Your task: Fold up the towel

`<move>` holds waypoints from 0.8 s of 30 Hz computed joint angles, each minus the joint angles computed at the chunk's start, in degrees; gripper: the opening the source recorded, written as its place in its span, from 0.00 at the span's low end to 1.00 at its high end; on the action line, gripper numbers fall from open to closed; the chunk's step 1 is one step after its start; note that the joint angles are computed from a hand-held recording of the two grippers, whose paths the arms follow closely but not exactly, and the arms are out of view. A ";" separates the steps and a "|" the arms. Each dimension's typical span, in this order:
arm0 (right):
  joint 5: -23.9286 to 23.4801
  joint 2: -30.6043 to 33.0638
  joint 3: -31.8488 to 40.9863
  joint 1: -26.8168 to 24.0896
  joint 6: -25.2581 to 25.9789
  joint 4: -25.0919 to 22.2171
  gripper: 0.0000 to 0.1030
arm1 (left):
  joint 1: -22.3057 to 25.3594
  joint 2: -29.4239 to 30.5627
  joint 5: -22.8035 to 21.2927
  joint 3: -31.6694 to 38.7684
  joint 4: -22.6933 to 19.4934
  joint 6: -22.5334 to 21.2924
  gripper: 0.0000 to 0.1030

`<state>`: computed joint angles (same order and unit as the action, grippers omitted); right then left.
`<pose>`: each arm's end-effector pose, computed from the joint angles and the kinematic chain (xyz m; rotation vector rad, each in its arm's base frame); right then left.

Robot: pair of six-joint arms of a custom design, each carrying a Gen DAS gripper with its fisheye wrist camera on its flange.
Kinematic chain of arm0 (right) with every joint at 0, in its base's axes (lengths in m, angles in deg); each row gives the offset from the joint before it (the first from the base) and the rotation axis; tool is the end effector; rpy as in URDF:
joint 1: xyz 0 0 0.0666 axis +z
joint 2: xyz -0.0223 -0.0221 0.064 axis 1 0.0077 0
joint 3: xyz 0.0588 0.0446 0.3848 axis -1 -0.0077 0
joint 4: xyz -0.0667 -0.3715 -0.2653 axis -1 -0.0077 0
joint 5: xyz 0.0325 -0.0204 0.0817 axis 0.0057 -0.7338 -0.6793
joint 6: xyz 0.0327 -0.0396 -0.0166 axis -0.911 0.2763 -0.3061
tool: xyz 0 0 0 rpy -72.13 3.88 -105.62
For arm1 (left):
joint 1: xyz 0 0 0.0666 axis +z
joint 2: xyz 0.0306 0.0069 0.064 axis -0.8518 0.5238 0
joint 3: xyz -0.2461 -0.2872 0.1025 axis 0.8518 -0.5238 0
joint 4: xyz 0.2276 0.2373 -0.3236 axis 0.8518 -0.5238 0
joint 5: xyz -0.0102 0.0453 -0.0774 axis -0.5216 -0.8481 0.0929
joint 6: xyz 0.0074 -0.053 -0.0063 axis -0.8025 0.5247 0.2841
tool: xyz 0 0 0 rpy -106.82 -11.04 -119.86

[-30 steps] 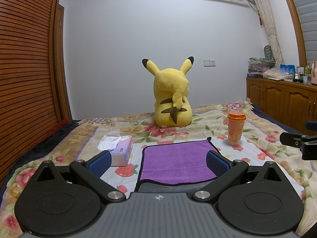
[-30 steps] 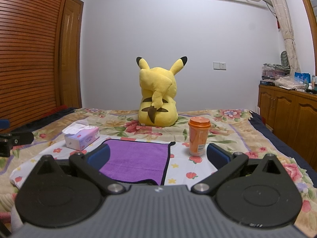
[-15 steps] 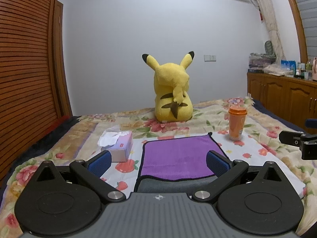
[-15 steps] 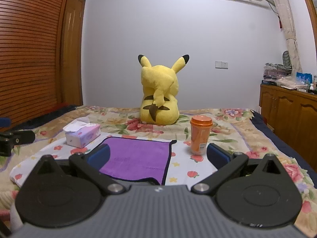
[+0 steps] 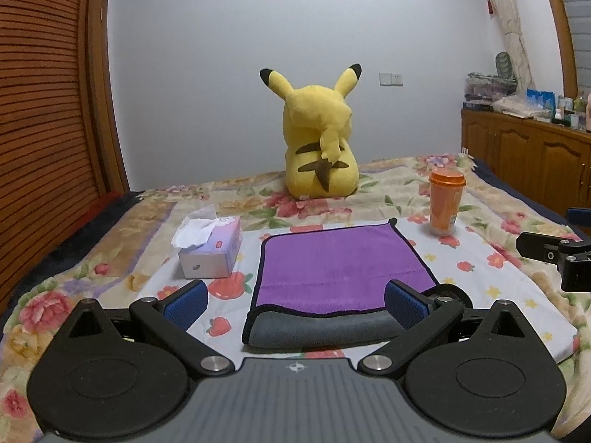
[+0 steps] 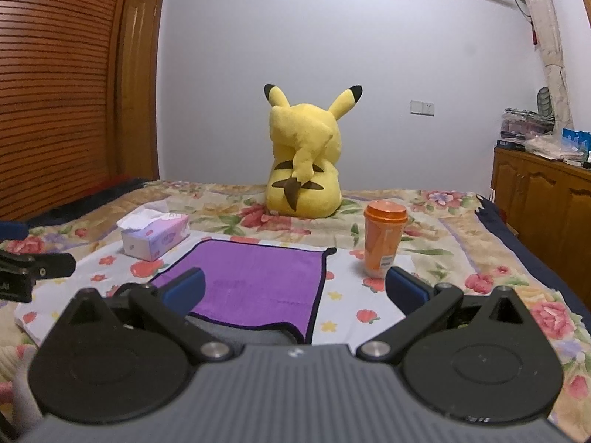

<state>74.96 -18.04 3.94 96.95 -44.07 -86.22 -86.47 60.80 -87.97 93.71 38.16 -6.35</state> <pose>0.4058 0.0461 0.3435 0.0382 1.8635 -0.0358 0.4218 -0.2152 0.3649 0.3273 1.9530 -0.0604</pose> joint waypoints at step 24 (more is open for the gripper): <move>-2.29 8.42 5.66 -0.62 0.37 -3.36 1.00 | 2.76 6.74 2.39 5.47 -2.76 -0.56 1.00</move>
